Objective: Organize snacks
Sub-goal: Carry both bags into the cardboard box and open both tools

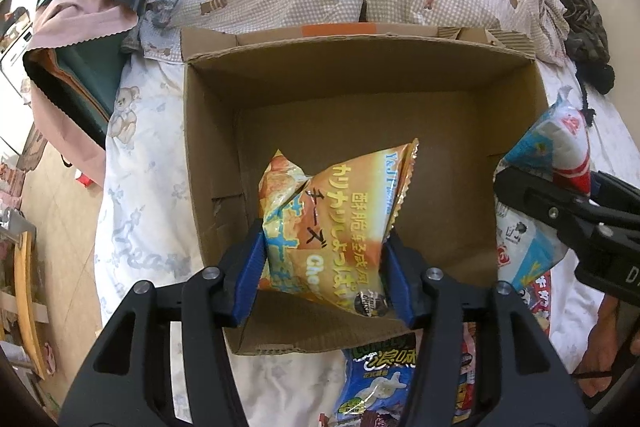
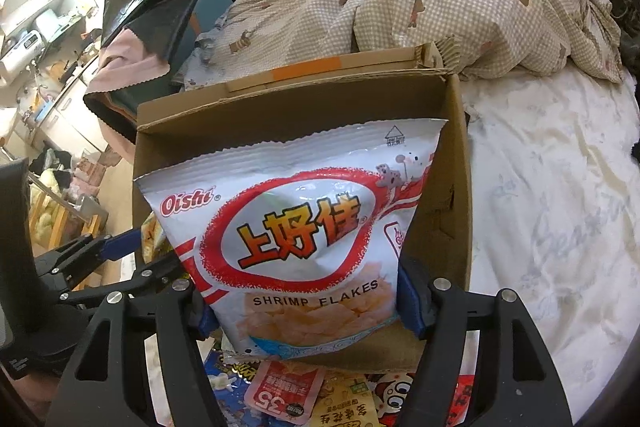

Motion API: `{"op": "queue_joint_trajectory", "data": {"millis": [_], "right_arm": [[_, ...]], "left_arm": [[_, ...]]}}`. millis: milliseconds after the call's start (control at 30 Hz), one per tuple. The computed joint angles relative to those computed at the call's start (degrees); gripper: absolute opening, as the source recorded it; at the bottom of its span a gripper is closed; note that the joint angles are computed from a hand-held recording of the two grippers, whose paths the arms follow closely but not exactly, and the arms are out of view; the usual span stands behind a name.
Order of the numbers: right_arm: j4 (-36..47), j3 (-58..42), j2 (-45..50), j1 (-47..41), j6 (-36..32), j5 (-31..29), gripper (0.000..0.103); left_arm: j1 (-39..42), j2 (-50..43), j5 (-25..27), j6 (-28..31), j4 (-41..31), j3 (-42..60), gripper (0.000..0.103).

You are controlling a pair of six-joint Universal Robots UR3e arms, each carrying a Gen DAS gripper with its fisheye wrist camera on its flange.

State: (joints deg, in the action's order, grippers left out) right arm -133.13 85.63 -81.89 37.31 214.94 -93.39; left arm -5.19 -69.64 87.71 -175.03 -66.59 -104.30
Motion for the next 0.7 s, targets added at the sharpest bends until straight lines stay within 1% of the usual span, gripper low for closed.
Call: {"op": "queue_joint_trajectory", "data": {"millis": [200,233,267,300,333,367,400,433,567,700], "right_arm": [[-2.6,1.5,-0.7,0.0,0.6,-0.4,0.073],[-3.7,2.0,-1.1,-0.1,0.8,-0.4,0.074],[-4.4,2.4,-1.4,-0.2,1.0,-0.3,0.076],[-5.8,3.1,-1.8,-0.3,1.3,-0.3,0.083],[-6.9,3.8,-2.1,-0.2,1.6,-0.8,0.092],[-7.4,4.0,-2.2,0.2,1.9,-1.6,0.096],[-8.1,4.5,-2.6,0.4,2.1,-2.4,0.1],[-8.2,4.6,-2.7,0.5,2.1,-2.8,0.1],[-6.7,3.7,-2.7,0.5,1.7,-3.2,0.1],[-6.1,3.8,-3.1,0.0,1.3,-2.3,0.1]], "left_arm": [[1.1,0.9,-0.5,-0.5,-0.1,-0.2,0.055],[1.3,1.2,-0.7,-0.7,0.2,-0.4,0.057],[1.1,1.5,-0.3,-1.0,0.8,-0.6,0.066],[0.9,1.9,0.0,-1.3,1.4,-0.8,0.073],[1.1,2.3,-0.2,-1.4,1.9,-1.1,0.08],[1.5,2.9,-0.9,-1.3,2.1,-1.3,0.087],[2.1,3.2,-1.6,-1.2,1.7,-1.3,0.089],[2.8,3.4,-2.7,-1.0,1.0,-1.2,0.092],[3.7,4.4,-3.8,-0.7,0.0,-1.7,0.092],[3.7,5.5,-3.8,-0.2,-0.1,-2.2,0.092]]}}
